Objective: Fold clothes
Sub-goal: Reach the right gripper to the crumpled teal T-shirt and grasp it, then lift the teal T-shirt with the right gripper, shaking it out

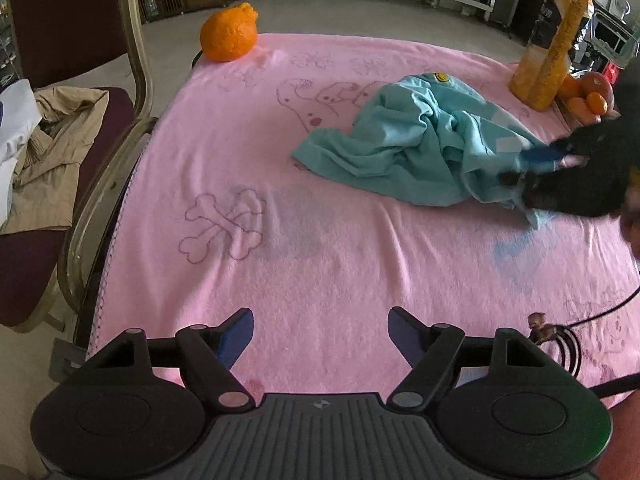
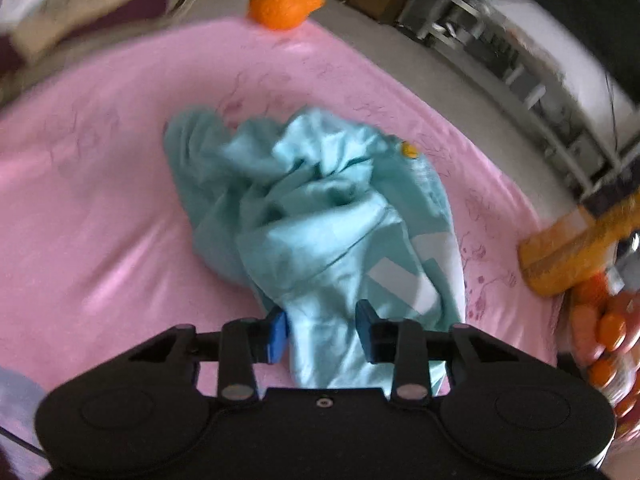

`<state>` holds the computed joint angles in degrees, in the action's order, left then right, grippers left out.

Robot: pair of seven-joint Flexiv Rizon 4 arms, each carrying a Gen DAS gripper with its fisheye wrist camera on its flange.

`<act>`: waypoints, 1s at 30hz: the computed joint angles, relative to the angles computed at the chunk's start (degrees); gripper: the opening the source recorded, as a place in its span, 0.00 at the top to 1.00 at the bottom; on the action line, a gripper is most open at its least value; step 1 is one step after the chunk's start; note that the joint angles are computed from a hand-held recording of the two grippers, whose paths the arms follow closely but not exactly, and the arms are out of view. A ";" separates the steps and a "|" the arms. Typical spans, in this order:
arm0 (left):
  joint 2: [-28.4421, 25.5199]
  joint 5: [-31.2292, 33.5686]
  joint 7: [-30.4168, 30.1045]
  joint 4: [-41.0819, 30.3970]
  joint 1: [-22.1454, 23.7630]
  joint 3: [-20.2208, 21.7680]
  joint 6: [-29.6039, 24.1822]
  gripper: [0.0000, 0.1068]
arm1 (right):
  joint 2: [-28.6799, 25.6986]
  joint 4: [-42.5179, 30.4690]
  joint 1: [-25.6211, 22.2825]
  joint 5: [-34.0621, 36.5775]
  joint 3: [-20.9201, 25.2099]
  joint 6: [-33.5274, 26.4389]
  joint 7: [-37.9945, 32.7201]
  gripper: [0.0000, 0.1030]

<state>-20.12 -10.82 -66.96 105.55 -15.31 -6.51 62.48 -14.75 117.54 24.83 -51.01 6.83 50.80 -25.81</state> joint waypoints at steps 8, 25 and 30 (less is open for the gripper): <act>0.39 -0.54 0.57 0.73 0.25 -0.19 -0.41 0.30 | -1.47 -1.35 0.25 -2.76 -0.11 -1.67 -0.18 0.65; 5.20 -17.11 13.35 7.73 5.89 -4.01 8.34 0.32 | 1.14 -22.22 0.80 -10.17 -9.77 11.13 36.75 0.96; 7.55 -27.99 20.73 9.98 6.65 -6.43 11.29 0.32 | 12.86 -19.89 -2.70 -39.29 -10.48 10.94 62.39 0.96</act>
